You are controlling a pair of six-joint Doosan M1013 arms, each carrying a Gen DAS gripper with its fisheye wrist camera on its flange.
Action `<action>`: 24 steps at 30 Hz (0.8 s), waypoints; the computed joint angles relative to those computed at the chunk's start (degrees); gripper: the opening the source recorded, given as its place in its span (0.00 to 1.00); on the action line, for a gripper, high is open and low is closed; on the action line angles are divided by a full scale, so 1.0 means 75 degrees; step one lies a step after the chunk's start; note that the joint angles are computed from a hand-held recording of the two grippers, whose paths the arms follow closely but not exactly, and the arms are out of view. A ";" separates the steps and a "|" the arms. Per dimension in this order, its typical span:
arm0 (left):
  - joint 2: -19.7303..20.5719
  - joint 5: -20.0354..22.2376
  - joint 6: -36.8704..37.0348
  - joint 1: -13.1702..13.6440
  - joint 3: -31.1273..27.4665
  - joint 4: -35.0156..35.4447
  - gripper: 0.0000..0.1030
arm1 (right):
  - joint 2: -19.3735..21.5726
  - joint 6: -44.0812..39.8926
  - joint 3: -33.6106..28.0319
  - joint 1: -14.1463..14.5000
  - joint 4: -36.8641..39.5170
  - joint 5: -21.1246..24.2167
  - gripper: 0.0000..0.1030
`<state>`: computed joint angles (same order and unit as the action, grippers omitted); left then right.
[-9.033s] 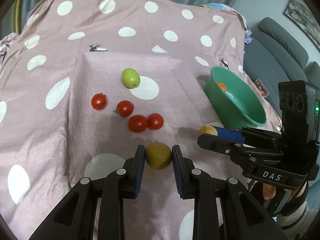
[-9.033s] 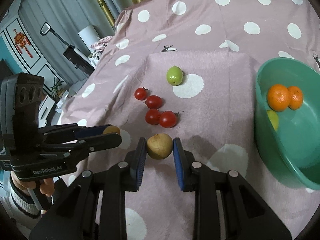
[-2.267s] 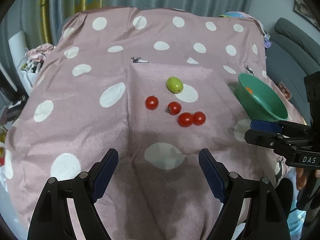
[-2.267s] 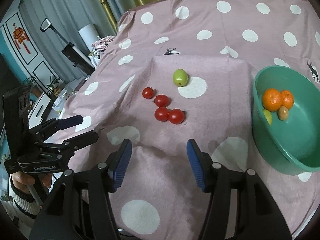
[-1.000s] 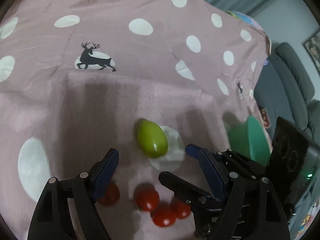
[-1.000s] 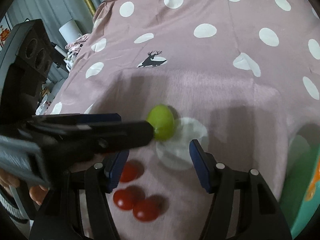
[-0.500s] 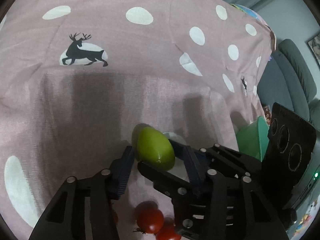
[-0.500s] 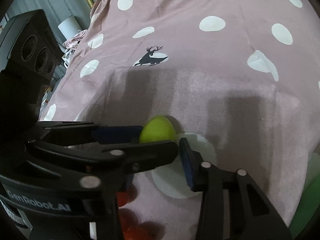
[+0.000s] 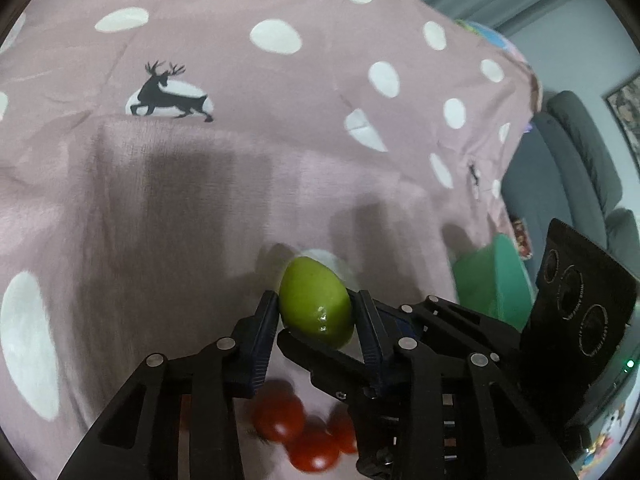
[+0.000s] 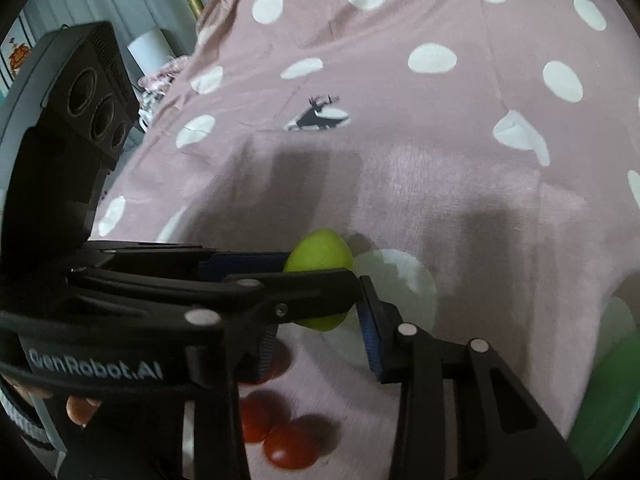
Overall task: Organize fruits
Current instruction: 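Close both tools together on the small green fruit and lift it, then carry the small green fruit with both tools over the green bowl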
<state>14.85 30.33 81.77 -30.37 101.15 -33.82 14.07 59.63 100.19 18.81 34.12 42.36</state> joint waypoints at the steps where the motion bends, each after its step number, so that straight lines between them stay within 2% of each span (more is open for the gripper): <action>1: -0.0070 -0.0057 -0.0048 -0.0052 0.0039 0.0110 0.38 | -0.0075 -0.0067 0.0057 -0.0019 0.0084 -0.0005 0.36; 12: -0.0865 -0.0714 -0.0699 -0.0779 0.0653 0.0770 0.38 | -0.1153 -0.0487 0.0962 -0.0083 0.0540 -0.0215 0.36; 19: -0.1189 -0.0933 -0.1795 -0.1356 0.0850 0.1840 0.38 | -0.1898 -0.0509 0.1588 -0.0118 0.0490 -0.0360 0.37; 24: -0.1319 -0.0982 -0.2587 -0.1693 0.0889 0.2621 0.38 | -0.2237 -0.0522 0.1847 -0.0208 0.0552 -0.0324 0.37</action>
<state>4.96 22.96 62.36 -43.07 107.82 -14.17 -2.71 55.72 114.04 17.25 38.26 39.93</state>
